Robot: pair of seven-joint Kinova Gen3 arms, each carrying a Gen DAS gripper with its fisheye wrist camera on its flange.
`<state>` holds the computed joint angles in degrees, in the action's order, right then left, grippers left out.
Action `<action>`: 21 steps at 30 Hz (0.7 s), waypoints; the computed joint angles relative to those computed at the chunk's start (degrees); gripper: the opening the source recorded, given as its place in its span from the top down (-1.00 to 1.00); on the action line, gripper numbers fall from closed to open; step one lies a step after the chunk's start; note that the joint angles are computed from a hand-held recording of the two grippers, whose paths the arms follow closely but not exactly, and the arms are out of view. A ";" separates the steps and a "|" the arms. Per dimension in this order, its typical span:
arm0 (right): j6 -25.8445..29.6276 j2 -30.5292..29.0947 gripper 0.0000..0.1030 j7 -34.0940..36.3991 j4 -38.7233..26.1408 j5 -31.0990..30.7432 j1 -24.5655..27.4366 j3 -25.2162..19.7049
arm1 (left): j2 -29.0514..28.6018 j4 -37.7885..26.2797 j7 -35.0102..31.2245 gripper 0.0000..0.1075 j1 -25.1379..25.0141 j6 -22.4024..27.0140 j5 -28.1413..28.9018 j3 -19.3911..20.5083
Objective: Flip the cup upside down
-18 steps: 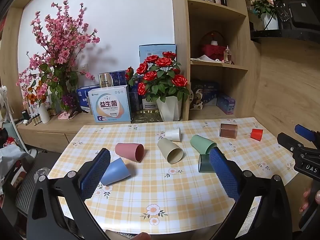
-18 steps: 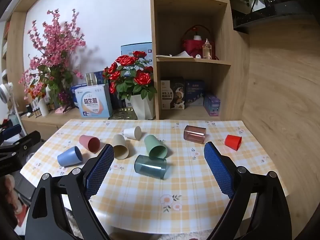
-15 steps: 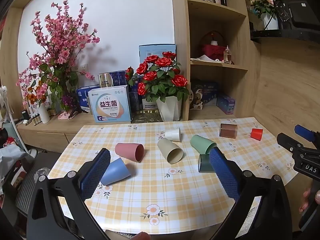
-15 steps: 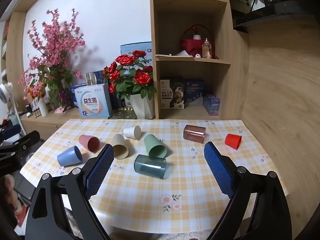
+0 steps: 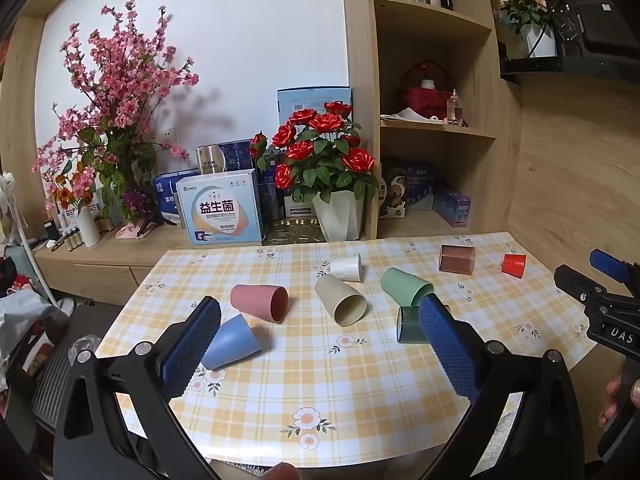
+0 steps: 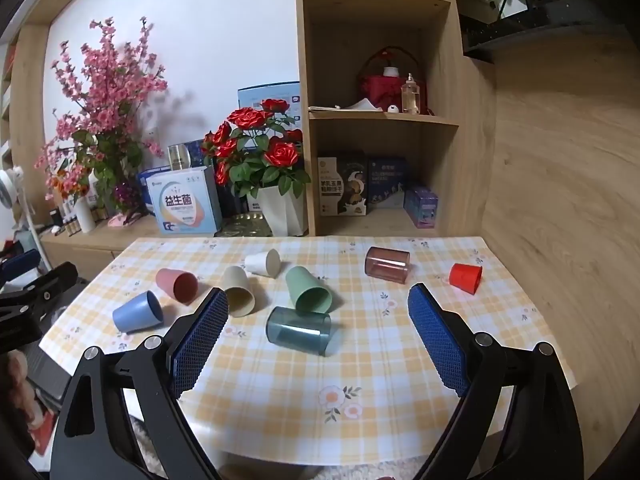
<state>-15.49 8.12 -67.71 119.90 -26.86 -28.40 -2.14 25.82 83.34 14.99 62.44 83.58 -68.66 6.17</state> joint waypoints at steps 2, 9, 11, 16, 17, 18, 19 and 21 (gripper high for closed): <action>0.06 0.05 -0.71 -0.29 -0.03 0.33 0.19 -0.13 | 0.00 0.00 0.00 -0.80 -0.01 0.00 0.00 0.01; 0.28 0.09 -0.71 -0.31 -0.18 0.31 0.07 0.06 | 0.03 -0.03 -0.13 -0.80 -0.02 0.06 0.04 0.03; 0.34 0.08 -0.71 -0.17 -0.22 0.16 -0.03 0.17 | 0.03 -0.08 -0.13 -0.80 -0.04 0.04 0.08 0.04; 0.10 0.18 -0.71 -0.15 -0.20 0.09 0.03 0.25 | 0.02 -0.09 -0.13 -0.80 -0.01 0.09 0.13 0.03; -0.42 0.29 -0.71 -1.18 0.21 1.05 0.61 -0.21 | 0.03 -0.07 -0.11 -0.80 -0.01 0.07 0.07 0.01; -1.61 0.55 -0.71 -2.49 1.16 2.25 1.42 -0.98 | 0.03 -0.07 -0.11 -0.80 -0.01 0.07 0.07 0.01; -1.86 0.67 -0.71 -2.86 1.29 2.60 1.48 -0.98 | 0.03 -0.07 -0.11 -0.80 -0.01 0.07 0.07 0.01; -1.94 0.74 -0.71 -3.32 1.35 3.10 1.68 -1.04 | 0.01 -0.06 -0.13 -0.80 -0.01 0.05 0.10 0.03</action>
